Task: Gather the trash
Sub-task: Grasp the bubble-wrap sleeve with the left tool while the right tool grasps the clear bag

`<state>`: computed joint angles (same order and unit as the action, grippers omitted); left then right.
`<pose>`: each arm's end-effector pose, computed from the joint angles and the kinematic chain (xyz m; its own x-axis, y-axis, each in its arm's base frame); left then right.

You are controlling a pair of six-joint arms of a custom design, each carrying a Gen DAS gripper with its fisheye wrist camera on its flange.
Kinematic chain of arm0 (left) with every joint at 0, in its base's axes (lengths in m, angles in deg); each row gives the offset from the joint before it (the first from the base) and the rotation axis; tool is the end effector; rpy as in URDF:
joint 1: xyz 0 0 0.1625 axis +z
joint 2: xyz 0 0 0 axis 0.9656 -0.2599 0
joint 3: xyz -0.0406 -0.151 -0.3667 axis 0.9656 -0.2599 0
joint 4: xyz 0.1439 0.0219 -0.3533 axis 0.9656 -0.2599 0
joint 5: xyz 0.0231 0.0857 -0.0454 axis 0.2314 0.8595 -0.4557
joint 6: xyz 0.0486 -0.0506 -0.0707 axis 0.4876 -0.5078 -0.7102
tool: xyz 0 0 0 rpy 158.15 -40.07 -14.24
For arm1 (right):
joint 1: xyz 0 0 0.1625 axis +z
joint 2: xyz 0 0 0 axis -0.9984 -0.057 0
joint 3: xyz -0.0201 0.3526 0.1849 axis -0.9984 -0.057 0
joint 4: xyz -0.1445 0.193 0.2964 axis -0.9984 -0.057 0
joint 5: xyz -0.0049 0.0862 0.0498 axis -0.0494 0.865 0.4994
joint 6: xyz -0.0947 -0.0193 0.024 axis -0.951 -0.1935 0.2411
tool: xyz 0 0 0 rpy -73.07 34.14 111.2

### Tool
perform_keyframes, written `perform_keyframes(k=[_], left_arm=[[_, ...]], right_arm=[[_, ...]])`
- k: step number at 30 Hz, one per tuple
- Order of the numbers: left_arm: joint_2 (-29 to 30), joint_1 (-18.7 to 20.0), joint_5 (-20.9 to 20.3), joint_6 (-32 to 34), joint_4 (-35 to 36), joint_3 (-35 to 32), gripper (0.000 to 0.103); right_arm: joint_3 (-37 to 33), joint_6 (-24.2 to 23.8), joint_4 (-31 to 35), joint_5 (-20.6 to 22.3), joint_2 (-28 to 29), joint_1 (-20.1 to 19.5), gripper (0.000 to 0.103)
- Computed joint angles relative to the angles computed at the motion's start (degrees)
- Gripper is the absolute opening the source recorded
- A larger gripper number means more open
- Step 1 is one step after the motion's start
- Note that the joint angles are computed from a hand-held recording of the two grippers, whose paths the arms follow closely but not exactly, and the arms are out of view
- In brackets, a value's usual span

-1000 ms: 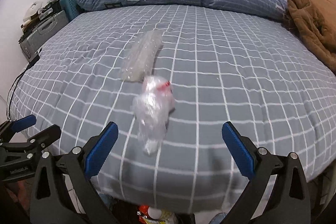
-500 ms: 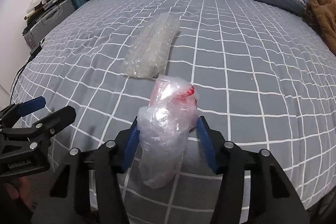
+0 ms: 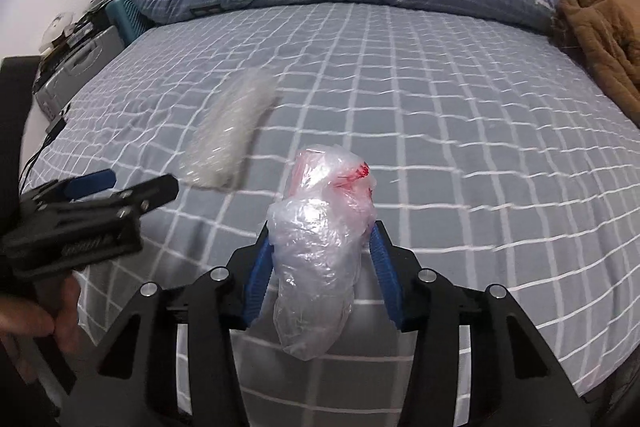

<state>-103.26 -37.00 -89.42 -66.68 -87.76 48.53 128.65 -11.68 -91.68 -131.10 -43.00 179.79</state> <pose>-0.3917 -0.5759 0.0707 -0.7568 -0.1074 -0.6448 0.3035 0.8159 -0.4921 0.1219 -0.5710 0.3462 -0.7240 -0.3055 0.6184 -0.5671 0.7741 -0.2814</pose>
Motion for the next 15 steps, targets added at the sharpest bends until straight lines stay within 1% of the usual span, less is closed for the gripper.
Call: perform_keyframes(k=[4, 9, 11, 14, 15], left_arm=[[4.3, 1.5, 0.2, 3.4, 0.3, -6.8, 0.097], [8.1, 3.2, -0.7, 4.2, 2.1, -13.2, 0.097], [9.2, 3.7, -0.7, 3.8, 3.2, -15.0, 0.095], [10.3, 4.4, -1.3, 3.2, 5.3, -16.8, 0.084], [10.5, 4.6, -1.9, 3.2, 5.7, -17.2, 0.073]], right_arm=[[-2.4, -1.0, 0.6, 0.0, 0.1, -1.2, 0.045], [-4.2, -1.5, 1.1, 0.2, 0.4, -2.5, 0.045], [-4.4, -1.7, 1.1, 0.3, 0.3, -2.9, 0.045], [-4.7, -1.8, 1.3, 0.6, 0.4, -3.6, 0.045], [-4.7, -1.7, 1.3, 0.6, 0.4, -3.7, 0.045]])
